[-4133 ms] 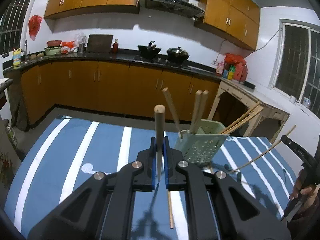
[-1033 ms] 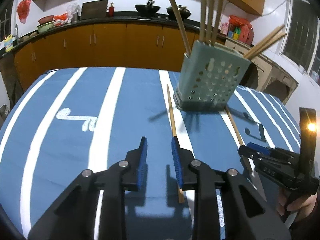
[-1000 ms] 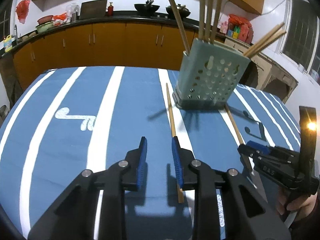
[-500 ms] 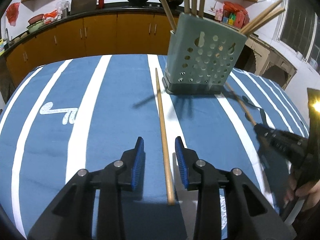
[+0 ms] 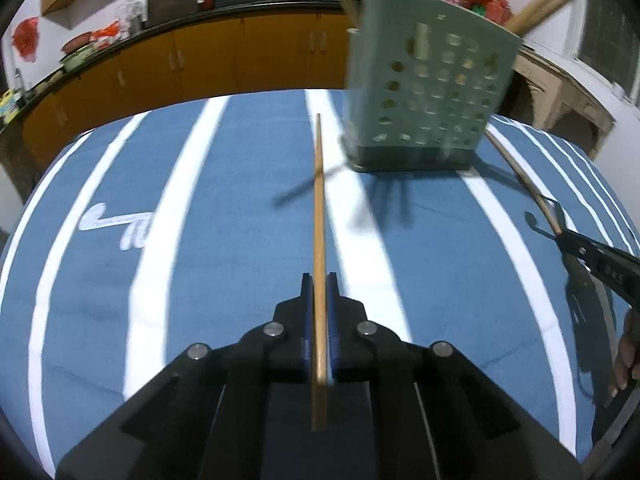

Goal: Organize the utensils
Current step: 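Return to the table and grasp a chopstick with the right tool while the left tool grasps another, then lift the held chopsticks off the cloth with both tools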

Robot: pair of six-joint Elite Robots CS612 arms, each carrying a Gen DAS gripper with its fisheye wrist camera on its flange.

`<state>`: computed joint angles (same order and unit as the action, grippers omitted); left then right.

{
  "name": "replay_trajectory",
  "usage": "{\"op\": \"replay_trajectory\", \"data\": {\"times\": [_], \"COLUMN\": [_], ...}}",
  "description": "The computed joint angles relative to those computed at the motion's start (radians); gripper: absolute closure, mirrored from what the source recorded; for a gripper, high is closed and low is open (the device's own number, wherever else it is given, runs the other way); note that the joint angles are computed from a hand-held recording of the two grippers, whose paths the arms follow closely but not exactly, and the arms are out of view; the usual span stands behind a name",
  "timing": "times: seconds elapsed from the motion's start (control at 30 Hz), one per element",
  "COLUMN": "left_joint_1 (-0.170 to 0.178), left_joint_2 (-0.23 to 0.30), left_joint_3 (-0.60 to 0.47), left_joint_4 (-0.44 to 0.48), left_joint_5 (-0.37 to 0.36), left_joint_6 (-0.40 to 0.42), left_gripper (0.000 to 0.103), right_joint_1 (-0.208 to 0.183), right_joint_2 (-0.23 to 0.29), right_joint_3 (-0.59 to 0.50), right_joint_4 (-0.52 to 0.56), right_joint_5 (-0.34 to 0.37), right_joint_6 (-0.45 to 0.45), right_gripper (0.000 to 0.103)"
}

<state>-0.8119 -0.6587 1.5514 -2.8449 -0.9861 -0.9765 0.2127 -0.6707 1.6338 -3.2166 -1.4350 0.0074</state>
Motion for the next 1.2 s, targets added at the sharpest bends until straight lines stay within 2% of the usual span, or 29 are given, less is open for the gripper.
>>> {"op": "replay_trajectory", "data": {"times": [0.1,0.23,0.33,0.57,1.2], "left_joint_1": [0.006,0.015,0.018,0.013,0.013], "left_joint_2": [-0.014,-0.03,-0.033,-0.027,-0.025], "left_joint_3": [0.021,0.05,0.063,0.065,0.062], "left_joint_4": [0.019,0.012,-0.022,-0.046,-0.049], "left_joint_5": [0.013,0.003,-0.014,-0.002,-0.006], "left_joint_6": [-0.059,-0.096,-0.084,-0.065,-0.062], "left_gripper": [0.095,0.095,0.095,0.09,0.088], "right_joint_1": [0.001,0.001,0.003,0.007,0.01], "right_joint_2": [0.0,-0.002,-0.002,0.001,0.001], "right_joint_3": [0.001,0.004,0.007,0.011,0.01], "right_joint_4": [-0.001,-0.003,-0.008,-0.028,-0.026], "right_joint_5": [0.003,0.008,0.008,-0.005,-0.019], "right_joint_6": [-0.008,-0.019,-0.03,-0.044,-0.05], "right_gripper": [0.095,0.095,0.095,0.095,0.094]}}
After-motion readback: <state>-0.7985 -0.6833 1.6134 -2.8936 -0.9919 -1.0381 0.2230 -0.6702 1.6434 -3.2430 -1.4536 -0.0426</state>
